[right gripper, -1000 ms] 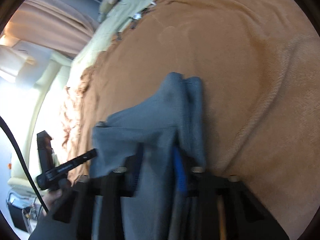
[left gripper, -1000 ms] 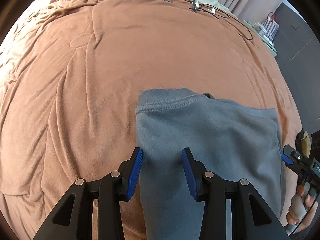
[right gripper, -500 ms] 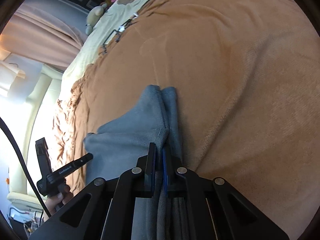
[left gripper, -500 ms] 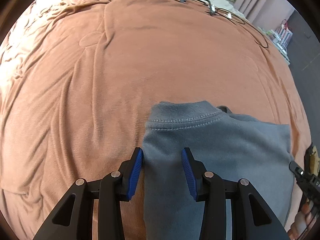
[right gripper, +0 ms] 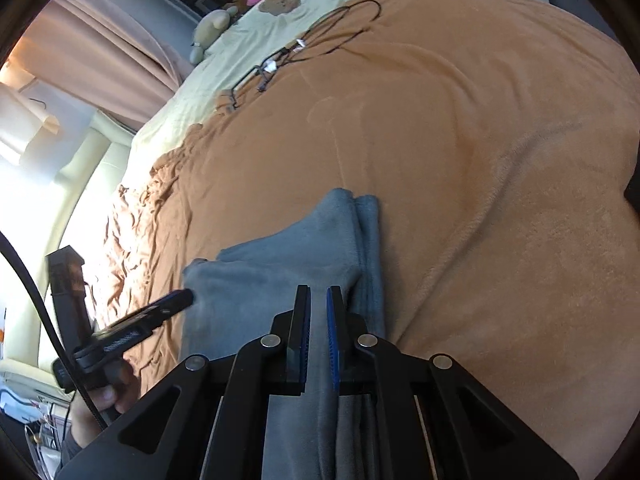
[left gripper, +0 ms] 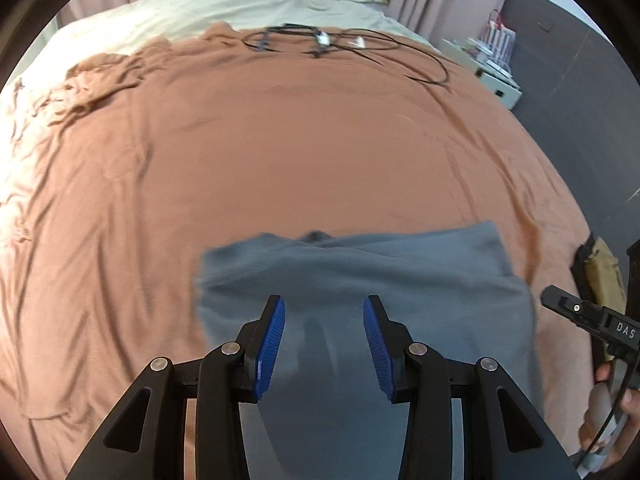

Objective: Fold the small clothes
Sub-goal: 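Lay the side down and open the right gripper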

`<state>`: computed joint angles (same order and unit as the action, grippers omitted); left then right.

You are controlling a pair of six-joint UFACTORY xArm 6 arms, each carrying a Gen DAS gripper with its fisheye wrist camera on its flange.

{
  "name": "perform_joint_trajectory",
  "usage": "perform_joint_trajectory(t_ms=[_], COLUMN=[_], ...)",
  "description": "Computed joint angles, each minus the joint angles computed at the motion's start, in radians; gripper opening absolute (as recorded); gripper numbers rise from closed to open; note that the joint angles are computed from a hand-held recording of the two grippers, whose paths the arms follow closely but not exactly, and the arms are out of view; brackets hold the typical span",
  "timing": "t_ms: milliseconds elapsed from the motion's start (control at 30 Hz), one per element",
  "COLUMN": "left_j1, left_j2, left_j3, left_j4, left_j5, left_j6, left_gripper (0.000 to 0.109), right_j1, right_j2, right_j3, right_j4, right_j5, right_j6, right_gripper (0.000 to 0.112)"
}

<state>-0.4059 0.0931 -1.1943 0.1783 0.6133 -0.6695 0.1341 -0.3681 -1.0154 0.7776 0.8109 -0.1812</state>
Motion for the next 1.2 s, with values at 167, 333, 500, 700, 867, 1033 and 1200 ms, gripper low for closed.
perform_joint_trajectory(t_ms=[167, 333, 500, 700, 867, 1033, 1200], left_j1=[-0.009, -0.001, -0.006, -0.019, -0.005, -0.002, -0.014], left_j2=[0.075, 0.158, 0.228, 0.24, 0.147, 0.034, -0.051], left_j3=[-0.058, -0.12, -0.172, -0.217, -0.097, 0.04, 0.122], left_j4=[-0.044, -0.066, 0.025, 0.059, -0.019, -0.074, -0.092], left_j5=[-0.011, -0.002, -0.009, 0.05, -0.005, -0.043, -0.029], left_j6=[0.032, 0.028, -0.088, -0.117, -0.064, -0.043, -0.029], left_gripper=[0.043, 0.043, 0.043, 0.044, 0.044, 0.044, 0.044], right_j1=[0.01, 0.015, -0.004, 0.008, 0.031, 0.075, 0.063], right_j2=[0.041, 0.099, 0.084, 0.036, -0.022, -0.069, -0.119], right_j3=[-0.023, -0.034, -0.011, 0.015, 0.037, 0.077, 0.125], right_j4=[0.122, 0.091, 0.116, 0.036, 0.006, -0.087, -0.074], right_j5=[0.075, 0.122, 0.17, 0.209, 0.208, 0.193, 0.17], right_j6=[-0.104, -0.057, -0.081, -0.073, -0.071, -0.012, 0.016], right_gripper=[0.005, 0.005, 0.005, 0.005, 0.005, 0.005, 0.005])
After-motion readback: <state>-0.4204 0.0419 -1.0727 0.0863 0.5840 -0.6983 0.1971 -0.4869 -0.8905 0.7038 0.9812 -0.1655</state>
